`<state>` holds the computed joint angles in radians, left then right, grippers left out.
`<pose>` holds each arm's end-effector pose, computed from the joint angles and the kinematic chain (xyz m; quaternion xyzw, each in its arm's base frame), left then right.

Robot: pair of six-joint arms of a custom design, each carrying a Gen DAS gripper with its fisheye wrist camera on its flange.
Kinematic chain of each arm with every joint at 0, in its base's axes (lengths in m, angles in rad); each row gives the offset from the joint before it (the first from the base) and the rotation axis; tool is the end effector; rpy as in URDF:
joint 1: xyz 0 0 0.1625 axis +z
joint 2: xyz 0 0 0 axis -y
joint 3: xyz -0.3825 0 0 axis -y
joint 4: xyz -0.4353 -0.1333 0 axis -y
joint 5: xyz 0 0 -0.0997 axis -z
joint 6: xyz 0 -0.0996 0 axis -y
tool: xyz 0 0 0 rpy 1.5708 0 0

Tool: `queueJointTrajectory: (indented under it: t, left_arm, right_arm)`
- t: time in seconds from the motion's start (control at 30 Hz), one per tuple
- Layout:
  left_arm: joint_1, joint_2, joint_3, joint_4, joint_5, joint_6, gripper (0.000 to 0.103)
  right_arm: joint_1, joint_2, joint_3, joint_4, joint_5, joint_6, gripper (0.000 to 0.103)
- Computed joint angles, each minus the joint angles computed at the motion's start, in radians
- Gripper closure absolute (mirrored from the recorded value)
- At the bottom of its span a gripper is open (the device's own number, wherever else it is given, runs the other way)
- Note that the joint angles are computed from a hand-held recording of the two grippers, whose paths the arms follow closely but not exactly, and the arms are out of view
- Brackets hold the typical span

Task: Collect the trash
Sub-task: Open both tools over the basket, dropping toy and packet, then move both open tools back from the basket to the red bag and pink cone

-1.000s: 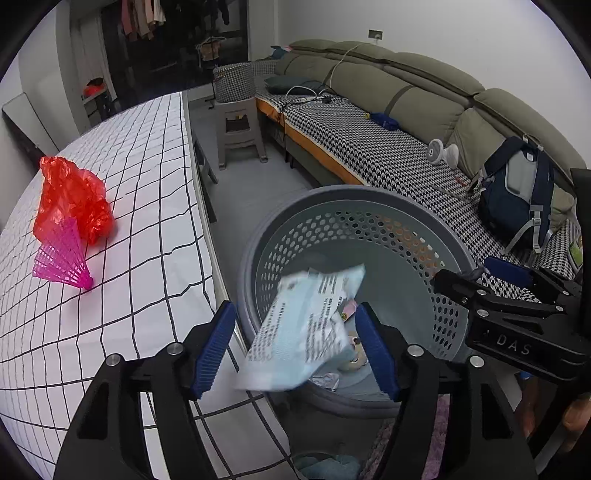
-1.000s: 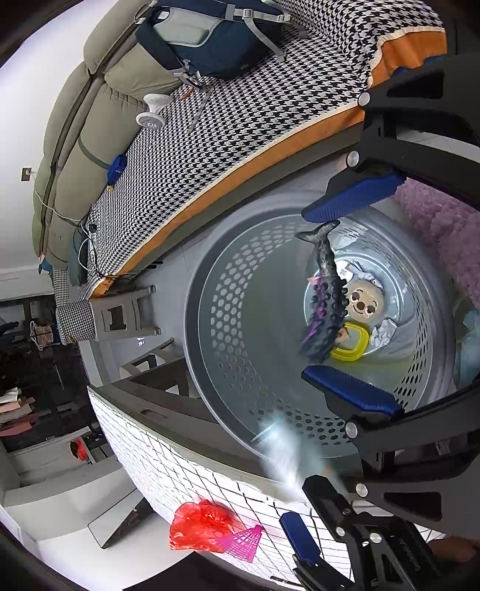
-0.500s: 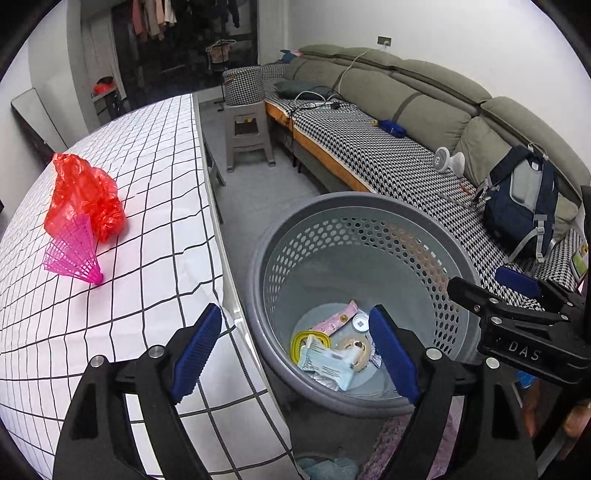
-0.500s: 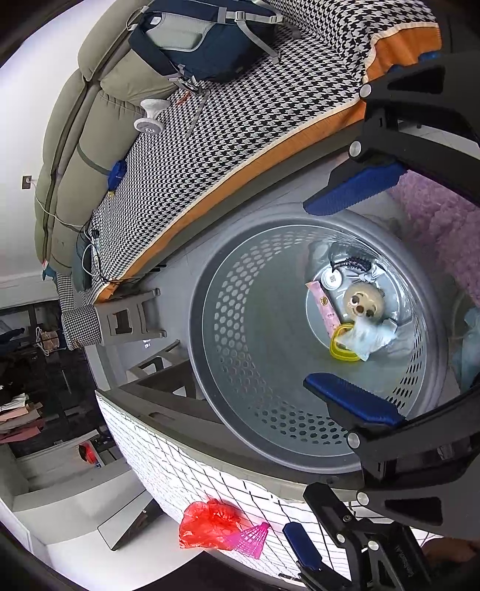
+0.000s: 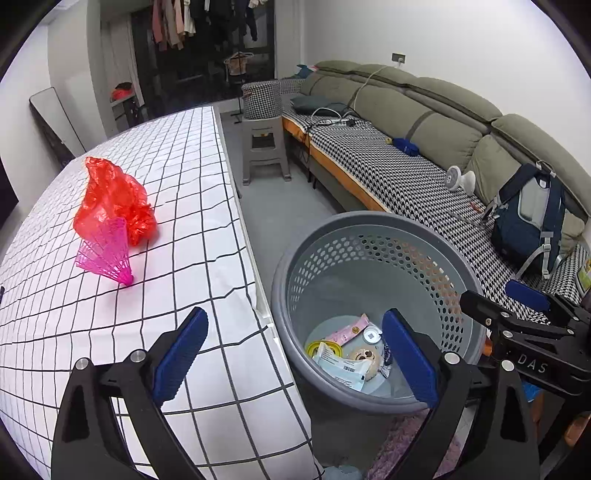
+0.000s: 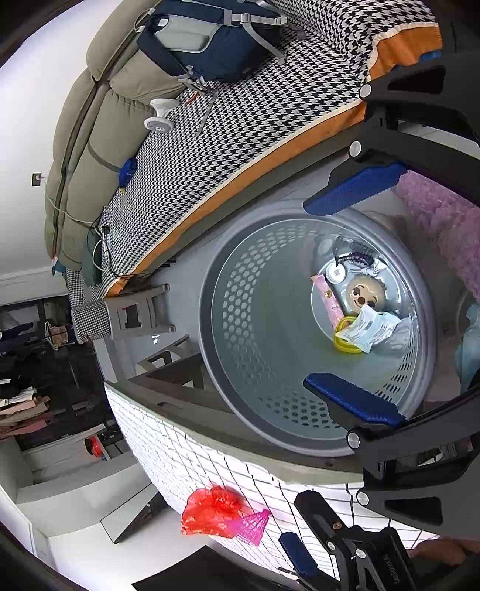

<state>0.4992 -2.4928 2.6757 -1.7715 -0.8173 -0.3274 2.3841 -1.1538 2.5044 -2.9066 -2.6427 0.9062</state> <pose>-0.1004 -0.2842 0.2436 0.3350 0.8674 -0.2432 0.2762 0.2851 -0.2065 0.0383 -0.0361 -0.8590 0.3828 0.3381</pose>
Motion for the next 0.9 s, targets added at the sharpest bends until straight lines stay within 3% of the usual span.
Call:
queueJointTrajectory:
  t: [0.43,0.7,0.9]
  left_arm:
    - [-0.016,-0.102,-0.013,0.097,0.056,-0.044,0.007]
    - [0.004,-0.169,-0.031,0.144,0.102,-0.048,0.007]
    - [0.047,-0.197,-0.054,0.160,0.146,-0.042,0.007]
  right_arm:
    - [0.043,0.056,-0.053,-0.031,0.002,-0.041,0.020]
    - [0.052,0.130,-0.111,-0.099,0.017,-0.119,0.020]
    - [0.043,0.211,-0.179,-0.186,0.053,-0.227,0.020]
